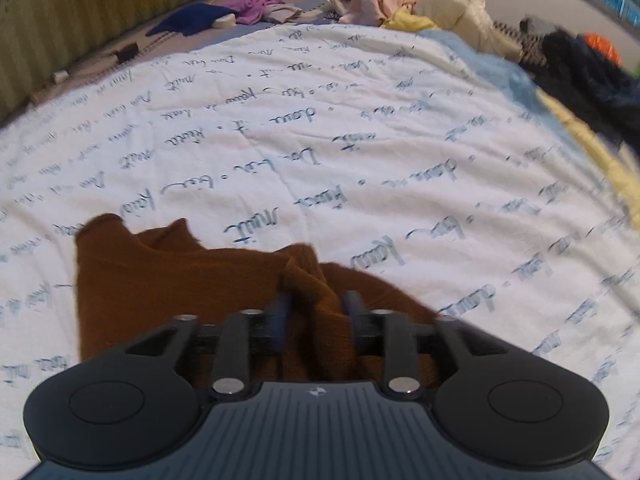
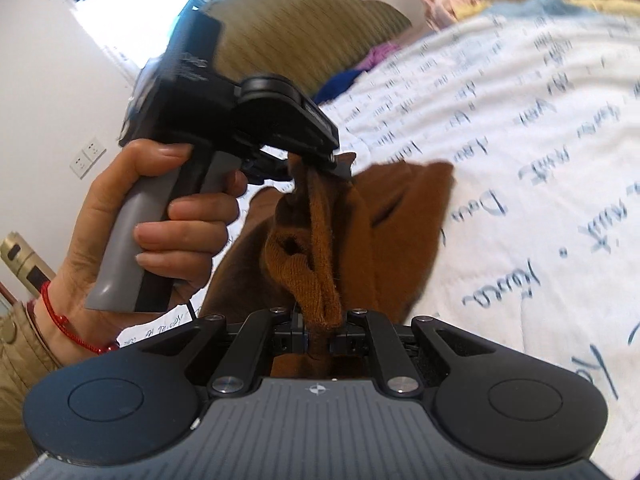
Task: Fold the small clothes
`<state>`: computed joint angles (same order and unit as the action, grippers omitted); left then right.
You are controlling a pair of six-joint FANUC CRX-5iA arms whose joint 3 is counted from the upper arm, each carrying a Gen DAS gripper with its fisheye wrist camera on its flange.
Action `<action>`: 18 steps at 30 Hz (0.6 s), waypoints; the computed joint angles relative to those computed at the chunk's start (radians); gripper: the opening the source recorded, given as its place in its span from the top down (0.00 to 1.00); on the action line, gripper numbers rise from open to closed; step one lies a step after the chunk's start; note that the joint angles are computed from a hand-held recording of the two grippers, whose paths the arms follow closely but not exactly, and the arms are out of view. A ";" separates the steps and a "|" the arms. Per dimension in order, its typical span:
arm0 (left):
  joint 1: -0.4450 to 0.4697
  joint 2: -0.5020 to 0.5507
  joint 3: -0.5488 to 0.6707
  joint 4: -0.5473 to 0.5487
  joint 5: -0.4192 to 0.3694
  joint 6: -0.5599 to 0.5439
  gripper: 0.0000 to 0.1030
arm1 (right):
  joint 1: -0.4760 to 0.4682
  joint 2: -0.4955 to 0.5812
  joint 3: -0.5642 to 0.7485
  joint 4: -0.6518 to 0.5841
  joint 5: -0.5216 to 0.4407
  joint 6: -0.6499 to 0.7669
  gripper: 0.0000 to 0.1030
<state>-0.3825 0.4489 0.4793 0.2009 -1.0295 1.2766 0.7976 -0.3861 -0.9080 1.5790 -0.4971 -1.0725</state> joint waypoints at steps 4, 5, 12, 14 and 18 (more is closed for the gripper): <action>0.023 -0.058 -0.088 0.081 0.122 -0.007 0.25 | -0.055 -0.007 -0.016 0.048 0.063 -0.068 0.87; 0.026 -0.069 -0.094 0.075 0.137 0.007 0.25 | -0.065 -0.007 -0.016 0.051 0.076 -0.070 0.87; 0.096 -0.276 -0.346 0.044 0.287 -0.089 0.23 | -0.107 -0.027 -0.020 0.041 0.136 -0.061 0.82; 0.133 -0.360 -0.469 0.060 0.344 -0.179 0.23 | -0.156 -0.043 -0.031 0.102 0.193 -0.127 0.79; 0.220 -0.528 -0.717 0.161 0.441 -0.423 0.22 | -0.274 -0.051 -0.033 0.273 0.318 -0.282 0.77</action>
<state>-0.1621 -0.0787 -0.2372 0.3618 -0.5886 0.8532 0.5236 -0.4370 -0.9415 1.8522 -0.1792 -1.3543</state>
